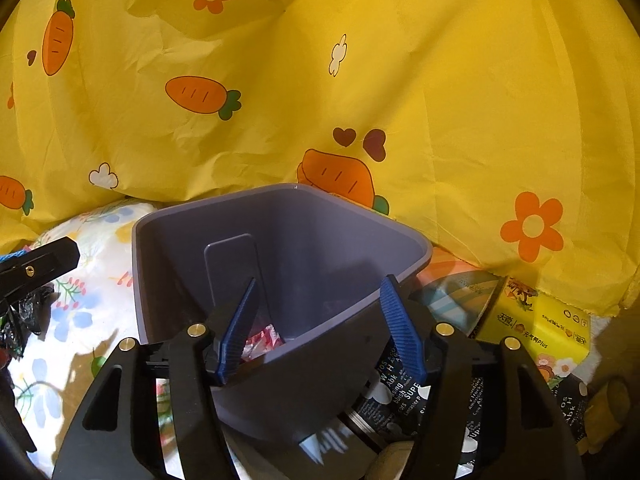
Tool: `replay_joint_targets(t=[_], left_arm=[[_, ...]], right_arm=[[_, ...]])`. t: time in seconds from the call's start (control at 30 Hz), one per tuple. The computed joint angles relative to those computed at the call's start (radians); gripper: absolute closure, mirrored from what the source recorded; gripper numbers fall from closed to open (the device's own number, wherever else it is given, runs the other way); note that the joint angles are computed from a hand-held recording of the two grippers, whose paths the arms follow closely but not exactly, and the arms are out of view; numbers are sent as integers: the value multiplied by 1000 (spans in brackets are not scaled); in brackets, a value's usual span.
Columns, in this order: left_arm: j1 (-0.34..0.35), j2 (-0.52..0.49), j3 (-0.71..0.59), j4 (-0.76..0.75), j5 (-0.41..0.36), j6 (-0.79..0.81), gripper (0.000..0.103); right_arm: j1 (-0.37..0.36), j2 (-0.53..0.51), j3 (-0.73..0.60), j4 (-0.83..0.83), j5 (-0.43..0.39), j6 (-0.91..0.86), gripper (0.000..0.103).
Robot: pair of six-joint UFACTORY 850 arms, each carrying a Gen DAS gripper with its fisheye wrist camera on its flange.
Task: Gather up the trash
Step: 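Move both tools back over the remaining trash on the bed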
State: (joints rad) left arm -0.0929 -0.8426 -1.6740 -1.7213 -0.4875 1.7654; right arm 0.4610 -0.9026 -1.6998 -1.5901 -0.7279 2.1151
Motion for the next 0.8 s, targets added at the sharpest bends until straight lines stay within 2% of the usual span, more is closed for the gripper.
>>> replay_joint_targets(t=[0.07,0.37,0.57,0.73,0.8], left_arm=[[7,21,34,-49,10,53,19],[56,136,213,-296,68,288,19],[111,216,353,-713,127,693,19],[186,260,443,-1017,133,946,19],[213,276,476,-1184,133,1100,19]], right_arm=[[8,0,3,-2,-20,3,34],[56,28,45,-56,-43,70,30],[104,26,28,-138,-5,90,27],[144,-20,-56,-167,101,28,27],[160,-45,-97,-171,148,-2,27]])
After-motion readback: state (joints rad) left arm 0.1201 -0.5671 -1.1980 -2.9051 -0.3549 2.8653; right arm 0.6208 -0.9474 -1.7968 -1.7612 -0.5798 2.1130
